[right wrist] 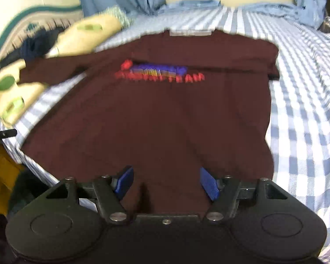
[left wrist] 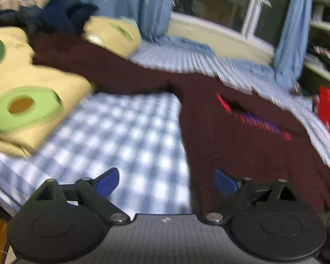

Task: Fold small clothes
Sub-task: 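Lift the held sleeve with the left gripper toward the sweatshirt body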

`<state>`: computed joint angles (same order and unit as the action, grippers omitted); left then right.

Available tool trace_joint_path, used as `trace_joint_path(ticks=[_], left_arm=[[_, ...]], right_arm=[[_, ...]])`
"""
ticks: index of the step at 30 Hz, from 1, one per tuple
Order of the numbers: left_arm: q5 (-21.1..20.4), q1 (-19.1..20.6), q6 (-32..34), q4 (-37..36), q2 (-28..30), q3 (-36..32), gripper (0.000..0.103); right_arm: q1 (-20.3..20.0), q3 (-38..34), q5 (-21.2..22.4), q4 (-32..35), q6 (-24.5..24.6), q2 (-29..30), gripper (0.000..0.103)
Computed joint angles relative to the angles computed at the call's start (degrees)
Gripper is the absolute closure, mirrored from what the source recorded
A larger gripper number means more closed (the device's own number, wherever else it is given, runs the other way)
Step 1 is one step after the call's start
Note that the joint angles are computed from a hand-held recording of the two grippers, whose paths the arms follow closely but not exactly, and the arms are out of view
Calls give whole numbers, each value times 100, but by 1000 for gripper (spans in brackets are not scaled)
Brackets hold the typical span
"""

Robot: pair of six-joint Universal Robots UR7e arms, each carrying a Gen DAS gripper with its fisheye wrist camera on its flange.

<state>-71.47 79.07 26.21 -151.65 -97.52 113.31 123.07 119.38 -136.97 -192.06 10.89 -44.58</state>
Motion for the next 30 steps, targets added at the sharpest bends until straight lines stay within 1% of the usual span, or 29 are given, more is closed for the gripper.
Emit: trace_joint_path(ticks=[2, 4, 7, 8, 11, 13, 14, 15, 16, 17, 19, 21, 22, 23, 24, 25, 26, 27, 28, 29, 30], left_arm=[[-256, 142, 112, -459, 229, -277, 1], [-507, 294, 104, -1090, 632, -678, 1], [-701, 546, -208, -1982, 1394, -1457, 1], [-719, 625, -347, -2159, 1642, -1735, 1], [-785, 900, -1012, -2417, 2372, -2631, 3], [-647, 1017, -1542, -2345, 2764, -3133, 6], [-681, 1088, -1825, -2273, 2900, -3320, 7], [-782, 1185, -2243, -2228, 3069, -3522, 9], [-872, 1246, -2443, -2336, 3198, -3633, 9], [-942, 1294, -2460, -2537, 3330, -3731, 9], [-1002, 1305, -2398, -2673, 3564, -3978, 1], [-1053, 1308, -2397, -2668, 3795, -4314, 1], [-1120, 1328, -2402, -2677, 3905, -4473, 2], [-1147, 1344, -2405, -2669, 4003, -4630, 4], [-1071, 1332, -2388, -2674, 4060, -4709, 14], [-924, 1298, -2312, -2644, 4095, -4773, 31], [-782, 1271, -2209, -2627, 4054, -4730, 45], [-677, 1255, -2205, -2509, 4064, -4784, 76], [-813, 1300, -2373, -2198, 4042, -4852, 82], [-933, 1337, -2512, -2127, 4007, -4830, 83], [-926, 1328, -2524, -2161, 3980, -4789, 86]], right_arm=[[150, -56, -95, -385, -209, 69, 29], [257, -181, -194, -652, -473, 175, 27], [361, -406, -272, -808, -801, 285, 27], [383, -445, -286, -862, -872, 305, 27], [392, -519, -339, -865, -856, 343, 27], [379, -547, -417, -813, -787, 354, 27], [388, -554, -477, -751, -722, 346, 27], [405, -579, -550, -684, -669, 345, 27], [421, -609, -608, -626, -636, 347, 27], [441, -641, -659, -587, -619, 355, 27], [466, -752, -751, -504, -650, 389, 27], [483, -866, -799, -368, -704, 407, 26], [488, -912, -768, -273, -710, 401, 25], [480, -933, -649, -220, -714, 380, 25], [468, -943, -537, -246, -736, 369, 25], [464, -953, -433, -316, -775, 375, 25], [468, -966, -374, -372, -825, 386, 24], [483, -988, -370, -400, -876, 399, 24], [497, -1006, -406, -446, -925, 428, 24], [510, -1020, -433, -455, -931, 445, 24], [505, -997, -425, -463, -913, 434, 24]])
